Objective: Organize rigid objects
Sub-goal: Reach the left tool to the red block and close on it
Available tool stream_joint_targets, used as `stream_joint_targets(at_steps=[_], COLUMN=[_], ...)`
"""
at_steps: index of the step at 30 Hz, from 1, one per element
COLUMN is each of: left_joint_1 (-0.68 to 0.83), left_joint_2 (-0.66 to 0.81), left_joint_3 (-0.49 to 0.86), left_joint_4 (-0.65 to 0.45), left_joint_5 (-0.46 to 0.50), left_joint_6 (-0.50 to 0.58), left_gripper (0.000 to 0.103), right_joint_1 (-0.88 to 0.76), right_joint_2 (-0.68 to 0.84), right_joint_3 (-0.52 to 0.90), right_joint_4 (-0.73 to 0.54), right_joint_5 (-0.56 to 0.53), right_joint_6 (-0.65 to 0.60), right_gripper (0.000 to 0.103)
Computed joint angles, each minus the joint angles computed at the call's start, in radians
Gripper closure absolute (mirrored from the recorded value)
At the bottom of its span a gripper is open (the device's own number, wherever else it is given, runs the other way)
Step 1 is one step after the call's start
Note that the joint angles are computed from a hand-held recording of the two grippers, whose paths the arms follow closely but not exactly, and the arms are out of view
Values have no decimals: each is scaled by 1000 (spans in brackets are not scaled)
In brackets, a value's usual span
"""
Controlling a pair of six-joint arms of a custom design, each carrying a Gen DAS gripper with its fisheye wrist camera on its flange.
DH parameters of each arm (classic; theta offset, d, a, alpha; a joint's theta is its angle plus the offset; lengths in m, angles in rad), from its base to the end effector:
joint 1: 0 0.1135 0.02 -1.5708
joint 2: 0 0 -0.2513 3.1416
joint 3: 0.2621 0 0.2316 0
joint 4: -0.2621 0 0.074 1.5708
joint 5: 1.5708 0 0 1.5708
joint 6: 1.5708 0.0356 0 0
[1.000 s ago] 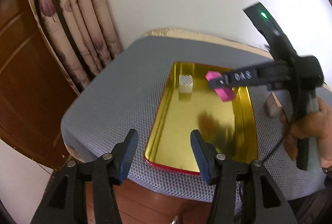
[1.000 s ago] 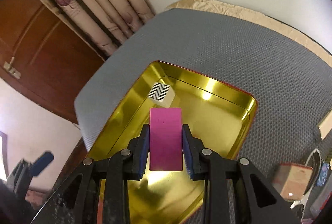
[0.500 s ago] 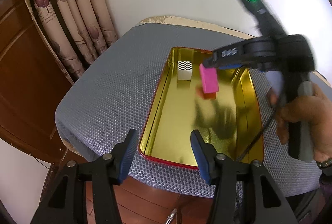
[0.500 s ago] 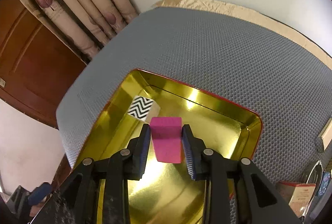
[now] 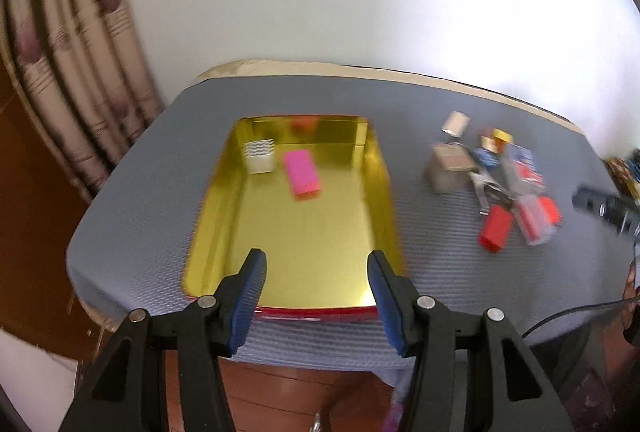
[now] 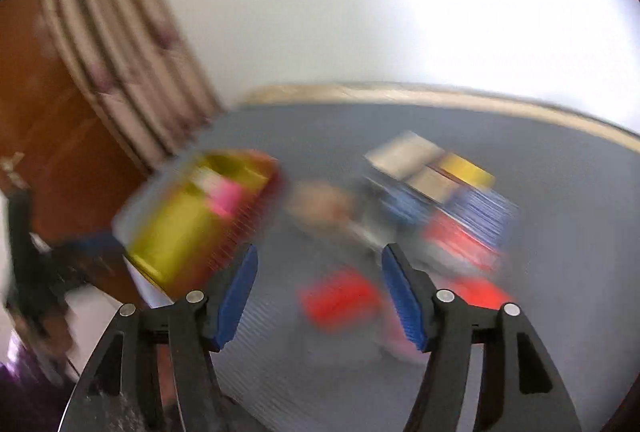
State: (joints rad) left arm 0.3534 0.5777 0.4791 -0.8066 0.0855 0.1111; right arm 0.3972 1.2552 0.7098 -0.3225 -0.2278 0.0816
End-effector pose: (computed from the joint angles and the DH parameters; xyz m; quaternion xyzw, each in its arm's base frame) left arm 0.1001 0.0337 0.2023 -0.1003 0.9390 0.0358 0.3269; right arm 0.2132 0.0982 0.2047 -0.1852 0.9151 0.1848 0.3070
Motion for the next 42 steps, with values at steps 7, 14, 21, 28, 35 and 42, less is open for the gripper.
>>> stream_joint_targets(at_steps=[7, 14, 21, 28, 35, 42], left_joint_1=[-564, -687, -728, -701, -671, -713], left_joint_2=[142, 551, 864, 1068, 1158, 1141], left_joint_3=[-2, 34, 153, 275, 296, 266], left_joint_4=[82, 421, 584, 592, 616, 658], left_joint_5=[-252, -148, -93, -38, -1, -82], left_joint_6=[-386, -380, -310, -233, -215, -251], left_gripper=[48, 48, 48, 48, 48, 69], right_joint_1=[-418, -496, -569, -659, -666, -624], right_joint_2=[-81, -2, 56, 87, 80, 96], right_joint_3=[-173, -203, -208, -184, -173, -177], right_joint_4=[-102, -34, -26, -85, -118, -71], right_joint_5=[-199, -311, -392, -462, -472, -461], right_joint_6=[-249, -297, -309, -366, -384, -339], right_gripper=[40, 40, 40, 38, 32, 30])
